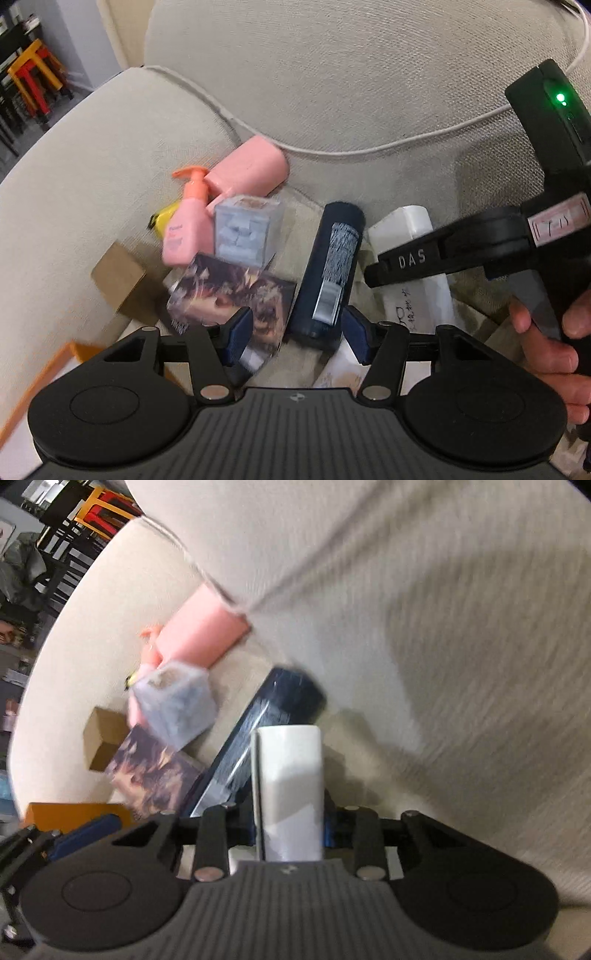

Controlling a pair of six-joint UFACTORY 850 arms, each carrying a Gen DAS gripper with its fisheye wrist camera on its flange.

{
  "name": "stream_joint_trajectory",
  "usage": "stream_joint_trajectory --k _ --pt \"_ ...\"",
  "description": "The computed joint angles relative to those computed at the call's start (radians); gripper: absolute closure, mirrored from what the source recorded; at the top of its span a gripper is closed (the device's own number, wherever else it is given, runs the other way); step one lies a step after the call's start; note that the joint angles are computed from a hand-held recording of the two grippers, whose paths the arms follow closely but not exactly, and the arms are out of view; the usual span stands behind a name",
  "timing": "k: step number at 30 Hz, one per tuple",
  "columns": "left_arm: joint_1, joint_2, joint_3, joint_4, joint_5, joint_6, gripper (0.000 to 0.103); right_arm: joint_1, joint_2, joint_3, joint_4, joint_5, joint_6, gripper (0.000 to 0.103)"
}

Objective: Organize rigid objects
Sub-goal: 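Grasp the dark blue spray can with the left gripper while the right grasps the white box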

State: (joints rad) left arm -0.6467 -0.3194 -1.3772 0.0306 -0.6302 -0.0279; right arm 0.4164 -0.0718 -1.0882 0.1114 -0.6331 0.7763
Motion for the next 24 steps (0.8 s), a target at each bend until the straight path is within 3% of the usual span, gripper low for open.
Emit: stream_joint_trajectory --k 8,14,17,20,24 --pt "-0.016 -0.092 -0.089 -0.057 -0.047 0.195 0.041 -0.032 0.011 0.018 0.043 -0.038 -0.036 0.059" --pt "-0.035 -0.144 -0.124 -0.024 -0.064 0.255 0.046 -0.062 0.042 0.051 0.151 -0.070 -0.084 0.058" --pt "-0.042 -0.162 -0.132 -0.004 -0.060 0.257 0.047 -0.079 0.069 0.074 0.205 -0.067 -0.141 0.074" --pt "-0.056 -0.178 -0.137 0.050 -0.057 0.236 0.056 -0.066 0.073 0.080 0.179 -0.046 -0.113 0.074" --pt "-0.058 -0.175 -0.136 0.051 -0.064 0.193 0.057 -0.046 0.025 0.071 0.172 0.008 -0.107 0.074"
